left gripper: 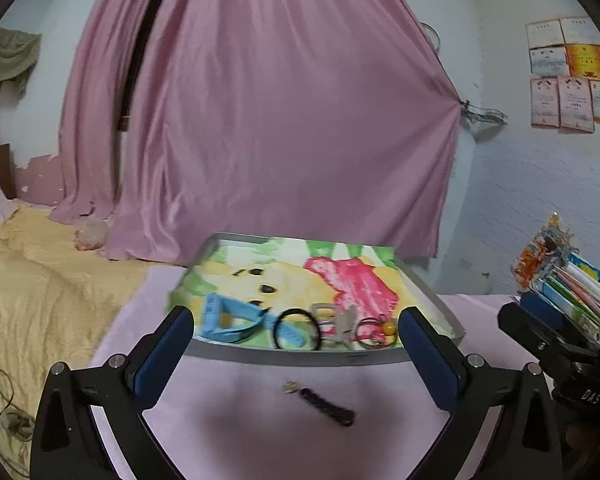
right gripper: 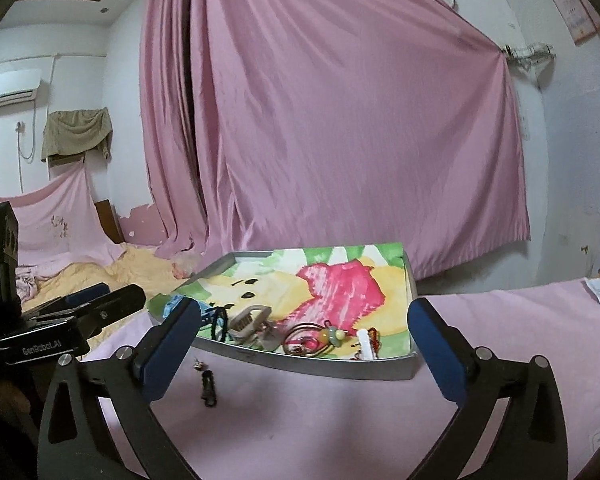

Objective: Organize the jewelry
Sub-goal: 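Withdraw both open tools from the tray, then grasp the black beaded strap with the right tool while the left tool approaches the gold charm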

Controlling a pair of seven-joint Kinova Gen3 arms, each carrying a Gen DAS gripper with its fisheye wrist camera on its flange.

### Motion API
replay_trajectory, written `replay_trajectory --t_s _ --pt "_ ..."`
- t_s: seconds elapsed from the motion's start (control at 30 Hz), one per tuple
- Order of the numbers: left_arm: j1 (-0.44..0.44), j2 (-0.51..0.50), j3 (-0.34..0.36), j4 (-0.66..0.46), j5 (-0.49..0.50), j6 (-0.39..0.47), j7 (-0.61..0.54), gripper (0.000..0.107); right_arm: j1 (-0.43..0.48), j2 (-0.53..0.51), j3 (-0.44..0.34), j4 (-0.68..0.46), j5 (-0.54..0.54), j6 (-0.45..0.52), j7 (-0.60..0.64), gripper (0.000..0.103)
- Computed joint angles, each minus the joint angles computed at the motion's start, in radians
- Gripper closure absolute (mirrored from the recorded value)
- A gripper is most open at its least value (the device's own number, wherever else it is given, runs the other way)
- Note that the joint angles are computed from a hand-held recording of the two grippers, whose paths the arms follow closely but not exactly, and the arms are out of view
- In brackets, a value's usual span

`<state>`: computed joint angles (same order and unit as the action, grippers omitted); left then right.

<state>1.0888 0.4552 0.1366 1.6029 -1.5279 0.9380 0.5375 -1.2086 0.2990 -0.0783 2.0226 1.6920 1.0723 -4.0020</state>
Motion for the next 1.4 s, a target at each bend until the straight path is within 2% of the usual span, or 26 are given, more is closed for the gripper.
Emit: replay_trajectory --t_s 0.27,0.57,0.7,0.77,0.87,0.97,1.03,1.07,1.2,1.23,1.33,1.4 --pt "0.008 -0.034 0.022 0.101 -0.014 0.084 0.056 0.005 0.037 0.039 -0.108 -0.052 -0.021 0.07 0.093 0.001" --pt "-0.034 -0.066 0.063 0.164 -0.011 0.087 0.069 0.005 0.097 0.068 -0.206 -0.116 -0.055 0.071 0.18 0.001" --pt "-0.076 -0.084 0.075 0.178 0.017 0.029 0.017 0.005 0.13 0.064 -0.201 -0.156 -0.104 -0.036 0.275 0.001" --pt "-0.104 -0.095 0.078 0.18 0.043 -0.02 -0.031 0.005 0.181 0.062 -0.225 -0.186 -0.156 -0.111 0.357 0.001" --pt "-0.134 -0.099 0.075 0.17 0.089 -0.083 -0.112 0.005 0.198 0.071 -0.199 -0.231 -0.253 -0.205 0.479 0.001" --pt "-0.158 -0.093 0.067 0.14 0.164 -0.133 -0.228 0.005 0.308 0.099 -0.293 -0.285 -0.342 -0.243 0.601 0.002" --pt "-0.161 -0.088 0.054 0.126 0.202 -0.16 -0.281 0.005 0.332 0.113 -0.303 -0.317 -0.415 -0.26 0.682 0.003" --pt "-0.168 -0.084 0.049 0.115 0.23 -0.176 -0.317 0.005 0.322 0.116 -0.28 -0.332 -0.453 -0.272 0.723 0.004" --pt "-0.175 -0.075 0.016 0.094 0.296 -0.235 -0.396 0.005 0.27 0.129 -0.174 -0.382 -0.609 -0.315 0.885 0.03" --pt "-0.175 -0.074 0.006 0.093 0.307 -0.252 -0.406 0.006 0.274 0.135 -0.168 -0.396 -0.643 -0.319 0.926 0.035" --pt "-0.179 -0.072 -0.017 0.083 0.349 -0.294 -0.45 0.013 0.269 0.147 -0.135 -0.427 -0.734 -0.338 1.038 0.045" --pt "-0.191 -0.068 -0.023 0.069 0.4 -0.322 -0.505 0.015 0.273 0.154 -0.126 -0.443 -0.774 -0.345 1.094 0.048"
